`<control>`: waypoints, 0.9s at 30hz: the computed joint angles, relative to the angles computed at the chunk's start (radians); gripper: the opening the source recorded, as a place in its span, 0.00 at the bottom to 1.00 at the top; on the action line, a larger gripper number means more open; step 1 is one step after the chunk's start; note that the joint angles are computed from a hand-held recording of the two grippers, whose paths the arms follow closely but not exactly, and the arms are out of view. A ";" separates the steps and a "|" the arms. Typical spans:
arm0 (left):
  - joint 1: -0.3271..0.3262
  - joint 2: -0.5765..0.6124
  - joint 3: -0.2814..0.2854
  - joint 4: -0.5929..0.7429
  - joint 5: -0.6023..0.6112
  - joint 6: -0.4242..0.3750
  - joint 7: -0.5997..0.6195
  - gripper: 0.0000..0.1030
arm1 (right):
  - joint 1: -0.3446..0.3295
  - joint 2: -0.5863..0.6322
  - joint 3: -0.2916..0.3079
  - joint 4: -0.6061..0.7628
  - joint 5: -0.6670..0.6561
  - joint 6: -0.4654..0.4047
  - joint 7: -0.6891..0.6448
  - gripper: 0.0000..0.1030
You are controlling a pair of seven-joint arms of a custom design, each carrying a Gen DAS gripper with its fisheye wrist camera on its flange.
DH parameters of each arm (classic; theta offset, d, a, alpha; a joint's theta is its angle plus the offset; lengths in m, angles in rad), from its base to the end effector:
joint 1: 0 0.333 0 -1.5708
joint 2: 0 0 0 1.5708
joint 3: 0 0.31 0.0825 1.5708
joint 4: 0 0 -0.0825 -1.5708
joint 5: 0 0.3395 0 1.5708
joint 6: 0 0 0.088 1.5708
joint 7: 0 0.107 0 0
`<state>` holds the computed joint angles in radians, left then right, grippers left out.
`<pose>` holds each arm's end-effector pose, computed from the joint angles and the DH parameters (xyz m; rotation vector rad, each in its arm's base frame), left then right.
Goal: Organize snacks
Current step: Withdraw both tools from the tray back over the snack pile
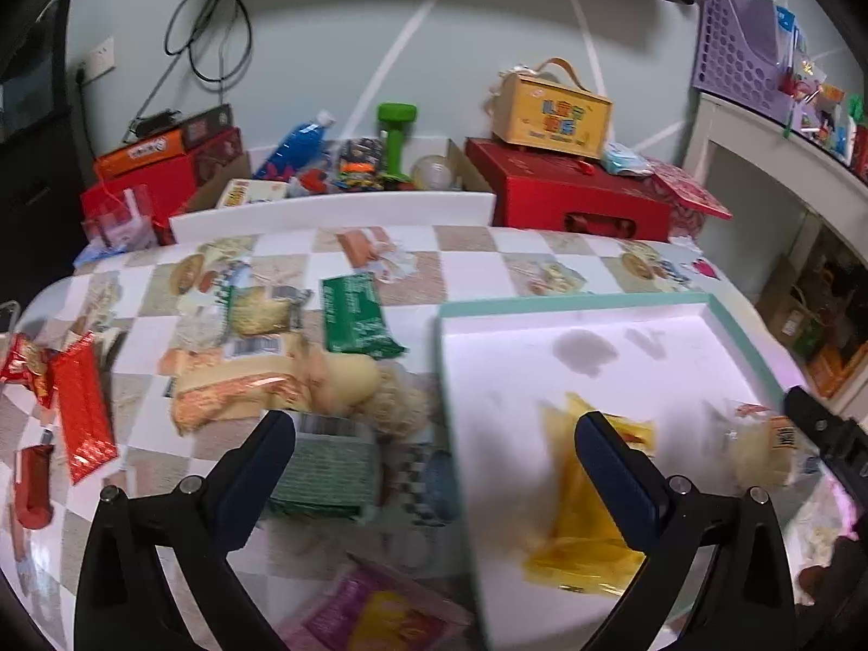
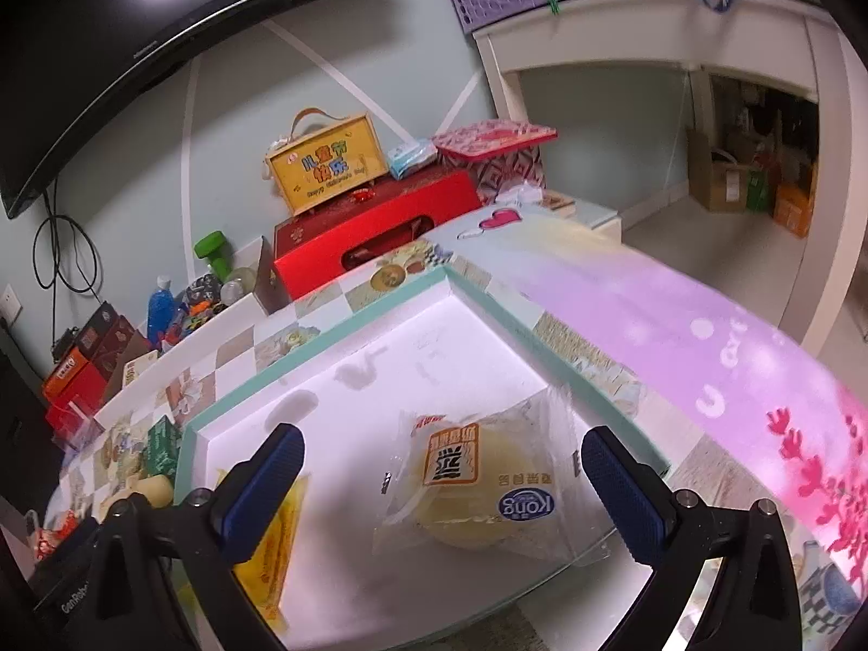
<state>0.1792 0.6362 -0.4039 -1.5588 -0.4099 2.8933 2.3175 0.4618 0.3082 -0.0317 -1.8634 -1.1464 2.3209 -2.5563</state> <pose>0.7032 -0.0686 0.3931 -1.3772 2.1813 -0.9947 0.5593 0.2399 0.3959 -0.7422 2.3261 -0.9298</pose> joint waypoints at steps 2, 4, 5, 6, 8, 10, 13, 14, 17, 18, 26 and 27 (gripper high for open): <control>-0.001 0.002 0.007 0.000 0.004 0.016 -0.004 1.00 | 0.012 -0.001 -0.002 0.005 -0.021 -0.029 0.005 1.00; 0.010 0.006 0.003 0.009 0.001 0.003 -0.010 1.00 | 0.019 -0.001 0.000 0.012 -0.040 -0.051 0.008 1.00; 0.016 0.008 0.000 0.014 -0.002 -0.005 -0.010 1.00 | 0.020 0.002 0.003 0.021 -0.039 -0.058 -0.003 1.00; 0.019 0.009 0.000 0.018 -0.003 -0.013 -0.011 1.00 | 0.017 0.005 0.007 0.028 -0.031 -0.058 -0.020 1.00; 0.026 0.010 0.000 0.027 -0.006 -0.034 -0.005 1.00 | 0.017 0.015 0.009 0.045 -0.024 -0.053 -0.056 1.00; 0.027 0.007 0.009 0.032 -0.005 -0.051 0.001 1.00 | 0.029 0.030 0.010 0.071 -0.029 -0.074 -0.097 1.00; 0.023 0.007 0.038 0.056 0.004 -0.104 -0.009 1.00 | 0.029 0.040 0.009 0.093 -0.012 -0.044 -0.143 1.00; 0.023 0.006 0.043 0.059 0.002 -0.110 -0.007 1.00 | 0.028 0.042 0.007 0.095 -0.008 -0.026 -0.147 1.00; 0.035 0.004 0.051 0.073 -0.008 -0.140 0.007 1.00 | 0.017 0.059 0.005 0.116 0.034 0.039 -0.199 1.00; 0.042 0.004 0.051 0.078 -0.015 -0.151 0.014 1.00 | 0.021 0.064 0.000 0.123 0.036 0.053 -0.207 1.00; 0.051 0.016 0.104 0.126 -0.012 -0.199 0.015 1.00 | 0.052 0.129 -0.038 0.202 0.047 0.173 -0.255 1.00; 0.056 0.018 0.106 0.134 -0.013 -0.211 0.014 1.00 | 0.056 0.138 -0.042 0.215 0.054 0.180 -0.266 1.00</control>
<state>0.2354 0.6544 -0.2979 -1.4244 -0.4231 2.6822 2.3311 0.5181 0.4463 -0.0737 -1.6482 -1.0921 2.5008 -2.8227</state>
